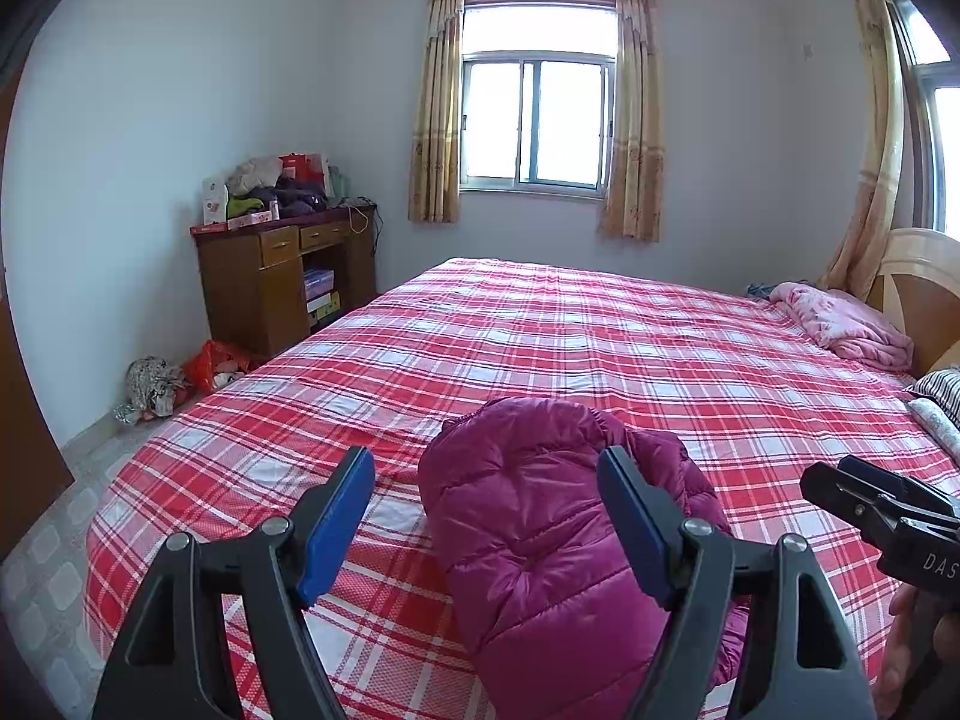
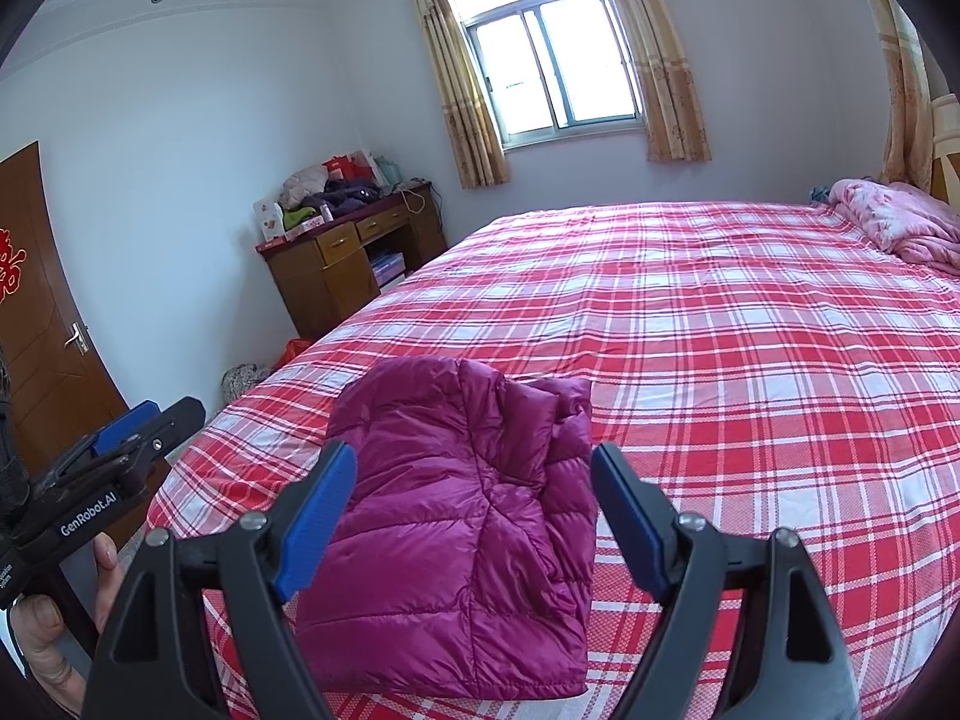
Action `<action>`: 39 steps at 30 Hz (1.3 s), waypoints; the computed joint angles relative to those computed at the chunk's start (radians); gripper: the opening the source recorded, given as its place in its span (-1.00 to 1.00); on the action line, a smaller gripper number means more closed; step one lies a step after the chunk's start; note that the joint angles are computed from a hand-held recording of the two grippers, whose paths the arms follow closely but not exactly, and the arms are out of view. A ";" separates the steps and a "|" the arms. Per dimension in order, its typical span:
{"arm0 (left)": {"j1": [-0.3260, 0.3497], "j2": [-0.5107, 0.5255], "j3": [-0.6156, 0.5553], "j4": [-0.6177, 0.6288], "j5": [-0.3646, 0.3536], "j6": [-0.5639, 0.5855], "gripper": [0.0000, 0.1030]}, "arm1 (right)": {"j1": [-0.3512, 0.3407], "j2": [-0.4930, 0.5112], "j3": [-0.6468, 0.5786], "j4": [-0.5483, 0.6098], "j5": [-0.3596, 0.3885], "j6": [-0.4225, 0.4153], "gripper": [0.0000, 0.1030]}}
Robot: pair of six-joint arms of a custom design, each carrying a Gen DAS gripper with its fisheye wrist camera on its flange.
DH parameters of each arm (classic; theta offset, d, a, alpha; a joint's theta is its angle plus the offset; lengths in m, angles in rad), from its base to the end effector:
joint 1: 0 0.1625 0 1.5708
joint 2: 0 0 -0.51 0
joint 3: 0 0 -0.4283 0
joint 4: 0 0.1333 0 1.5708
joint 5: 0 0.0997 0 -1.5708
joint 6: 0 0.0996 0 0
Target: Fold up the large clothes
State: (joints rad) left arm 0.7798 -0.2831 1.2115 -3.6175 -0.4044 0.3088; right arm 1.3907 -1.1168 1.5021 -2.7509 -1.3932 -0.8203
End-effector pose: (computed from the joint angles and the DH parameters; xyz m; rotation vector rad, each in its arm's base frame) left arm -0.4286 -0.7401 0.0346 0.3131 1.9604 -1.4041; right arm 0.0123 -0.7751 0.4624 0.9434 -2.5258 1.1074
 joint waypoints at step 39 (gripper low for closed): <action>-0.003 0.034 -0.054 -0.027 0.038 0.075 0.62 | -0.011 -0.007 0.003 -0.014 0.030 0.006 0.74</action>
